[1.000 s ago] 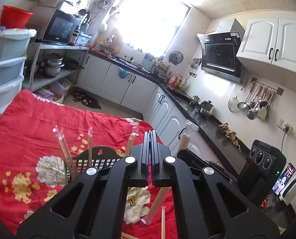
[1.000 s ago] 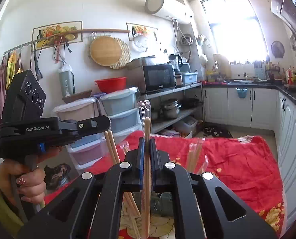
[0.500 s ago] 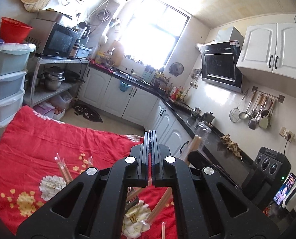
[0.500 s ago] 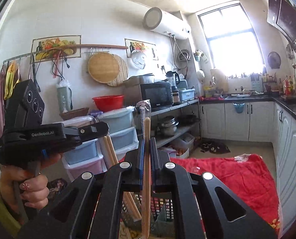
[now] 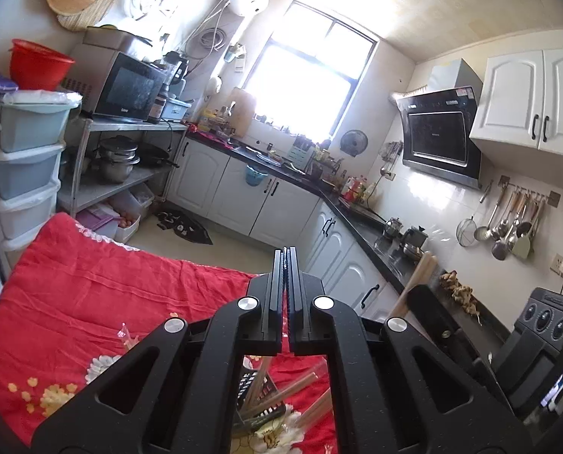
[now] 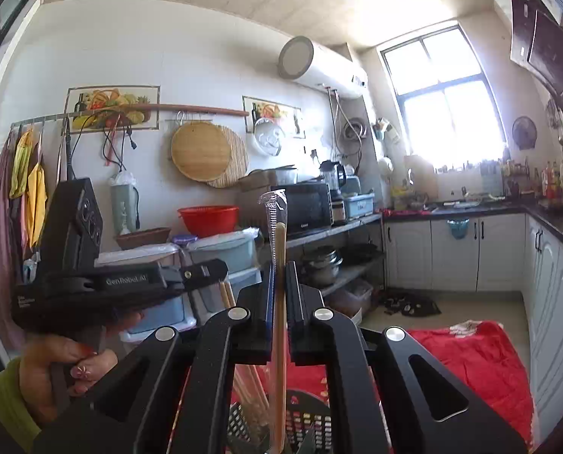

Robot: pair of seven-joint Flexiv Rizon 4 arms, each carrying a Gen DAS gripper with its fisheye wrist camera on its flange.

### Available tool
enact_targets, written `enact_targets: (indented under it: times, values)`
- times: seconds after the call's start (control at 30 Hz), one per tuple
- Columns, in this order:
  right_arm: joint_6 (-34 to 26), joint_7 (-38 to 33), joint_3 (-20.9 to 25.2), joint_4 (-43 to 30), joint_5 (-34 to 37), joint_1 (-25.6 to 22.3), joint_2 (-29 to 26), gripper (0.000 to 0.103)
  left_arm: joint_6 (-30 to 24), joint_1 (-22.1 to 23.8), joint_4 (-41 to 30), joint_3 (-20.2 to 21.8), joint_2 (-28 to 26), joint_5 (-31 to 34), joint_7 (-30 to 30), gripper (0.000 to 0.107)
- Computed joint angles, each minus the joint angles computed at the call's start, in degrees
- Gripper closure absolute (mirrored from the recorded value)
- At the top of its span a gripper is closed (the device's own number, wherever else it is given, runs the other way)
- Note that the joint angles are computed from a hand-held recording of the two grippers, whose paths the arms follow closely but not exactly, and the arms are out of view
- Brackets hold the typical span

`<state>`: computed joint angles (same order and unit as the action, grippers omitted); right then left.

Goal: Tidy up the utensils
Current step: 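Lower the right gripper's chopstick into the caddy while the left gripper inserts its own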

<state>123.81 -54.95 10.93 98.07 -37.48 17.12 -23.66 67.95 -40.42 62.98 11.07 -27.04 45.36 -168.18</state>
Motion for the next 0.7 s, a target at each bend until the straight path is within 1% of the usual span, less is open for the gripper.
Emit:
enact_targets:
  times: [0.2,0.27,0.33,0.5,0.63,0.7]
  values:
    - [0.13,-2.75,-1.13,-1.24,3.16,1.90,-1.13,0.097,1.34,0.28,-0.11,0.58,-1.02,0.09,-1.49,0.107]
    - [-0.12,-2.36,-0.68,-1.91,2.85,1.53,-1.87,0.097,1.83,0.62,-0.02,0.43,-1.43,-0.62,-1.28,0.107]
    - [-0.03,-3.86,-1.49,-1.98,4.90,2.72,-2.12,0.097,2.44,0.76,0.03,0.52,-1.91,-1.16,-1.11,0.107]
    - [-0.35,-6.07,-1.97,-2.53,6.11,3.53,-3.46,0.097,3.41,0.78,0.34,0.95,-2.96,-2.94,-0.23,0.107]
    - [-1.38,-11.60,-4.61,-1.97,12.17,7.32,-3.54,0.097,3.83,0.58,0.92,1.29,-3.51,-4.27,0.97,0.107]
    - [-1.57,-12.88,-4.40,-2.16,13.45,7.52,-4.06,0.097,3.77,0.36,1.19,1.56,-3.70,-4.79,1.50,0.107]
